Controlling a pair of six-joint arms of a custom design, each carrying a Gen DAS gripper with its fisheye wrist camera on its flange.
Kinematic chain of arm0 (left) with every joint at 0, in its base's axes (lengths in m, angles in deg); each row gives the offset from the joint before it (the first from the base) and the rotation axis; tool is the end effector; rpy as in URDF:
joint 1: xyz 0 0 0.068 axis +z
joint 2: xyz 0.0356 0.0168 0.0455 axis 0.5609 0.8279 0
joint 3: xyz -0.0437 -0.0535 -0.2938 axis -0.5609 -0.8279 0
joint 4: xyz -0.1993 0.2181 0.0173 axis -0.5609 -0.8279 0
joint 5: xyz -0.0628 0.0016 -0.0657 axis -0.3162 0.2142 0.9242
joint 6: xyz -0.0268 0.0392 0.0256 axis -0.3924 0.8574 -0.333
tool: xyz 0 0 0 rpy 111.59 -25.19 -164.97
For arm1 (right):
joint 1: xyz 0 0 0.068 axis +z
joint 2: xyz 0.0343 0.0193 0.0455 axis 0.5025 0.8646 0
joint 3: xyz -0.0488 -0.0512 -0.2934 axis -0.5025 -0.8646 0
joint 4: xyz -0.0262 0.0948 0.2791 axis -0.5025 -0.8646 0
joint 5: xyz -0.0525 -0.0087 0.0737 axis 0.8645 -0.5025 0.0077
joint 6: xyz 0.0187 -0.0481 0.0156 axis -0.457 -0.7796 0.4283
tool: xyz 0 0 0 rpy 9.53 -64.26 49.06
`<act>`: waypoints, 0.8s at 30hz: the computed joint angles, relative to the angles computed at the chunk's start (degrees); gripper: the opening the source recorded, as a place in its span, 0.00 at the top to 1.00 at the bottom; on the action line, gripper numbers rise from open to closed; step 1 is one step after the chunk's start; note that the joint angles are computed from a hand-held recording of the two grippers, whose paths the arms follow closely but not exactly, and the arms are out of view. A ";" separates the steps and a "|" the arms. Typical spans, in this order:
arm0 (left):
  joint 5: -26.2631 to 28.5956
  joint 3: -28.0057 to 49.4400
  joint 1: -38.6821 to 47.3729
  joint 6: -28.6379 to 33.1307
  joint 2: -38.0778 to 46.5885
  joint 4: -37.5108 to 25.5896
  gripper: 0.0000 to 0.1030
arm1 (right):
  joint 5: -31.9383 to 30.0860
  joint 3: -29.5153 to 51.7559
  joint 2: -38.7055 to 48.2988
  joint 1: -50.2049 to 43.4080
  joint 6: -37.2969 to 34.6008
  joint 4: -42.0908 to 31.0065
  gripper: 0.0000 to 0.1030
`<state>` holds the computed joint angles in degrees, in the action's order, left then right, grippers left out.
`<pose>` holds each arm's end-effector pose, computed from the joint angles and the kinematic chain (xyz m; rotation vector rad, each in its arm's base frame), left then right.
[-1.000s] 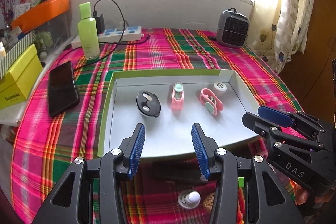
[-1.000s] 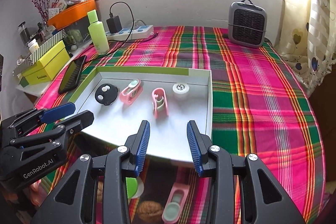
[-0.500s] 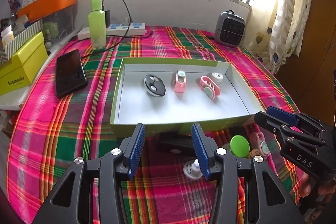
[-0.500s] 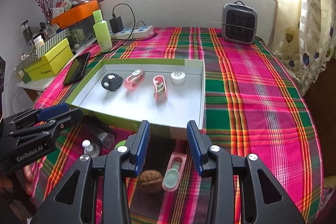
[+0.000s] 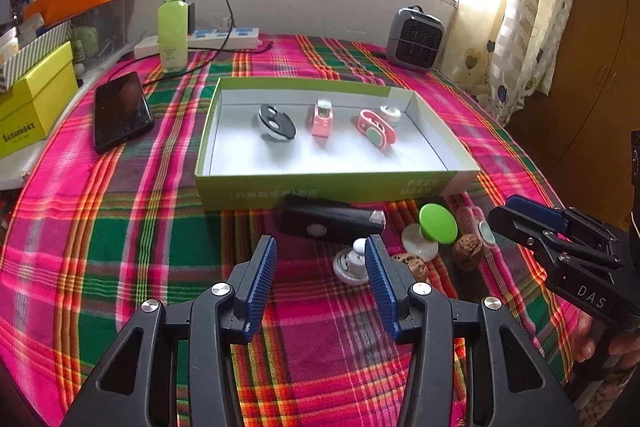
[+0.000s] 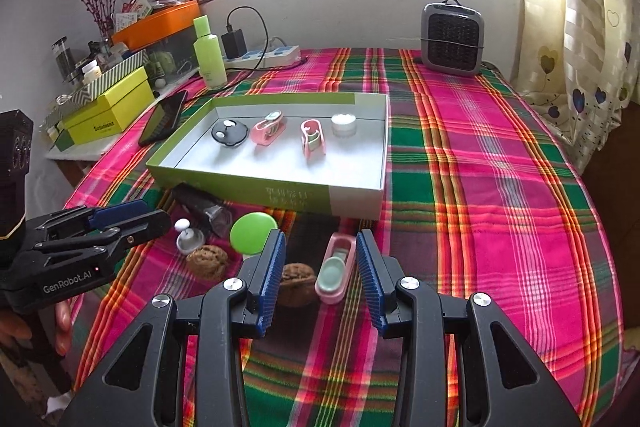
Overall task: Organize objects
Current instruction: 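Withdraw both open tools from the box, then move both tools toward the walnuts and the white knob stand beside the box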
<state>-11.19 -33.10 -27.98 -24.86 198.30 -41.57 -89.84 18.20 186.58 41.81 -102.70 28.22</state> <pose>0.1690 -0.2699 0.0599 -0.4471 2.3285 -0.0720 0.2552 0.0681 0.0628 -0.7919 2.2501 0.4842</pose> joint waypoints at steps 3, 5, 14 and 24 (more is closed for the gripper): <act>0.70 -0.18 -0.19 -0.47 0.79 0.81 0.57 | -0.18 -0.50 0.69 -0.19 -0.45 0.52 0.63; 1.15 -0.02 -0.25 -0.70 1.47 0.99 0.57 | -0.58 -0.74 1.18 -0.37 -0.84 0.69 0.63; 3.43 0.43 0.58 0.57 3.38 3.57 0.57 | -2.19 -1.03 2.96 -0.32 -1.99 0.29 0.63; 4.11 1.76 1.82 2.28 4.82 4.03 0.57 | -3.39 -1.56 3.03 0.27 -2.44 1.03 0.63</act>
